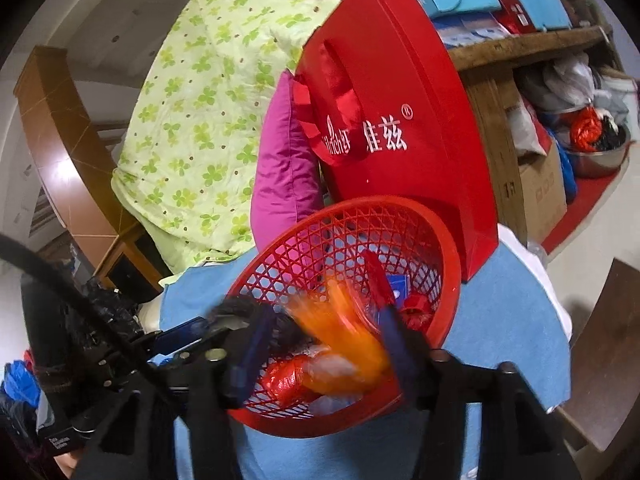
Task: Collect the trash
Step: 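Open both tools to drop the bags into the wastebasket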
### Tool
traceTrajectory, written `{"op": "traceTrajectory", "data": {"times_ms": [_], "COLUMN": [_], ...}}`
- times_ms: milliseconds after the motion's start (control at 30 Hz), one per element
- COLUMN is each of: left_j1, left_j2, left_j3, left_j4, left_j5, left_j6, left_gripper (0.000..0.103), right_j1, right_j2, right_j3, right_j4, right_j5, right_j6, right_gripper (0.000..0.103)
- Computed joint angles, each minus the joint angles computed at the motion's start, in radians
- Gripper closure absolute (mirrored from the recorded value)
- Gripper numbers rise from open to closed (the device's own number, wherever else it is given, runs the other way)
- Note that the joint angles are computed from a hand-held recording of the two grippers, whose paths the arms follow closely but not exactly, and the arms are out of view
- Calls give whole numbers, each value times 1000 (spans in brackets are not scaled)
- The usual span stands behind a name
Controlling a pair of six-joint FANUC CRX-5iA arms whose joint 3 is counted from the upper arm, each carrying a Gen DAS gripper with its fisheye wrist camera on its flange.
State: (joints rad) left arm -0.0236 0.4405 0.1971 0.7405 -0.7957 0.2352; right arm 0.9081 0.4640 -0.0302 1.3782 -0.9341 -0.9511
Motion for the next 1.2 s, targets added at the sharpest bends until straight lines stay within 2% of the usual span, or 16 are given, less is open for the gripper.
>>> {"op": "traceTrajectory", "data": {"times_ms": [167,333,467,1200], "left_j1": [7,32,65,196], "left_j2": [-35,-79,-101,-133], "left_j3": [-58,-113,-130,-149], "left_j4": [39,107,136,288], "left_j5": [88,165,186,120], "left_j6": [-63,-132,-146,-185], "left_gripper": [45,42,40,40], "right_j1": [8,19,31,92], "right_j2": [16,31,53,247], "right_j3": [30,66,114,512], "right_j4": [-14,-15,-16,-112], "right_j5": [-17,-27,-34,-89], "right_j6": [35,65,109,482], "right_gripper": [41,41,41,41]}}
